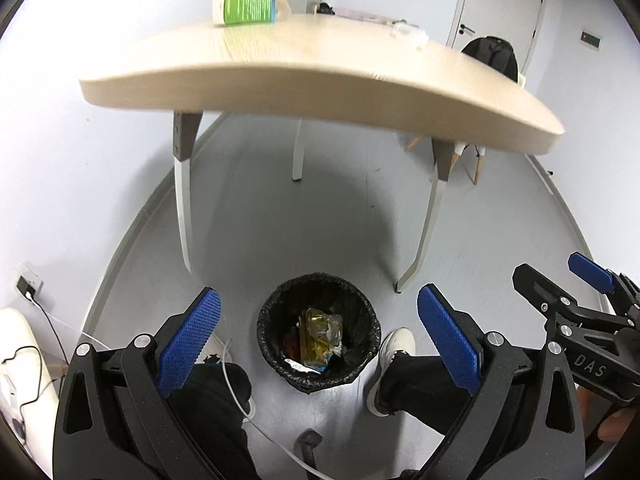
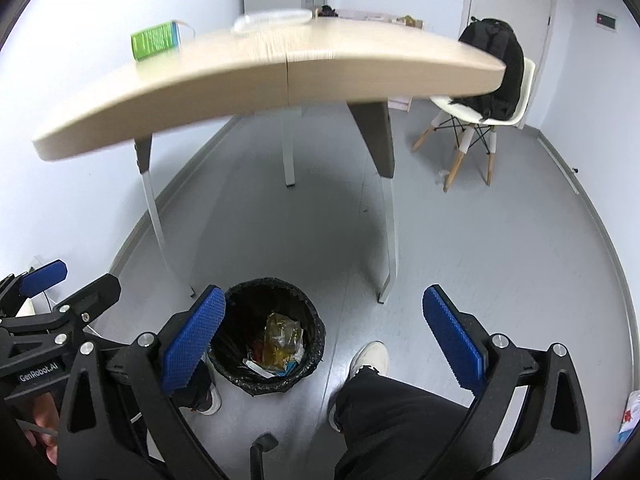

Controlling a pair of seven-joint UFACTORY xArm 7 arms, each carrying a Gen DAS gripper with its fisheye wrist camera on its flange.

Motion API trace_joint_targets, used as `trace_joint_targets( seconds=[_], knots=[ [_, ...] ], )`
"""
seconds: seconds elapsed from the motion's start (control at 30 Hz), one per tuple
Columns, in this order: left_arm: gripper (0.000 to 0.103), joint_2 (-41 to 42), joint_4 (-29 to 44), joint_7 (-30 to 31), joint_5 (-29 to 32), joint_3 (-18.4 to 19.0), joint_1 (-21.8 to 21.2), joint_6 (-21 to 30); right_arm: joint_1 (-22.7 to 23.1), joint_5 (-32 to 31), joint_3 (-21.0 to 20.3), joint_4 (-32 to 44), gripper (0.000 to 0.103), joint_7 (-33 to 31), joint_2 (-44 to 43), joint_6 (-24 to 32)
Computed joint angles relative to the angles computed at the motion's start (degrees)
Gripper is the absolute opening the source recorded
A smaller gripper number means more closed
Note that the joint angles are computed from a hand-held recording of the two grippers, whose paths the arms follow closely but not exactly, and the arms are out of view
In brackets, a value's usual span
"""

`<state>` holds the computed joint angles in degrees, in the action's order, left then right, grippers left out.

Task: Collect trash
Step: 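Raise both open tools back up to the tabletop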

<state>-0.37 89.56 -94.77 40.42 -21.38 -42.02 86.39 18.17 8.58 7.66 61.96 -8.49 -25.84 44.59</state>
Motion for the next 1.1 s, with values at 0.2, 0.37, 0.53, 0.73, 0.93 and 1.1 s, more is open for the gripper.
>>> trace_joint_targets(
  seconds=[0.2,0.37,0.53,0.73,0.93,1.1],
  knots=[
    [0.097,1.4,5.1,0.0,3.3,-1.1,-2.7,5.5,0.3,0.8,-0.6,0.7,0.095,-0.1,-3.3,0.9],
    [0.097,2.0,8.8,1.0,6.3,-1.1,-4.9,9.4,0.4,0.8,-0.4,2.7,0.095,-0.9,-5.3,1.2],
    [0.097,1.7,12.1,2.7,8.3,-0.9,-5.7,11.9,0.7,1.1,-0.1,6.6,0.095,-0.8,-4.9,2.0],
    [0.097,1.2,15.4,6.2,10.5,-0.3,-5.0,14.4,0.4,0.5,1.1,13.6,0.095,0.3,-0.9,2.9],
    [0.097,0.3,17.2,11.1,10.4,1.2,-1.6,13.9,-0.1,-1.8,2.9,23.0,0.095,2.5,6.9,4.0],
    [0.097,-0.1,17.2,15.6,8.6,2.9,2.5,11.7,-0.1,-4.2,3.8,30.7,0.095,4.8,14.0,5.6]
  ],
)
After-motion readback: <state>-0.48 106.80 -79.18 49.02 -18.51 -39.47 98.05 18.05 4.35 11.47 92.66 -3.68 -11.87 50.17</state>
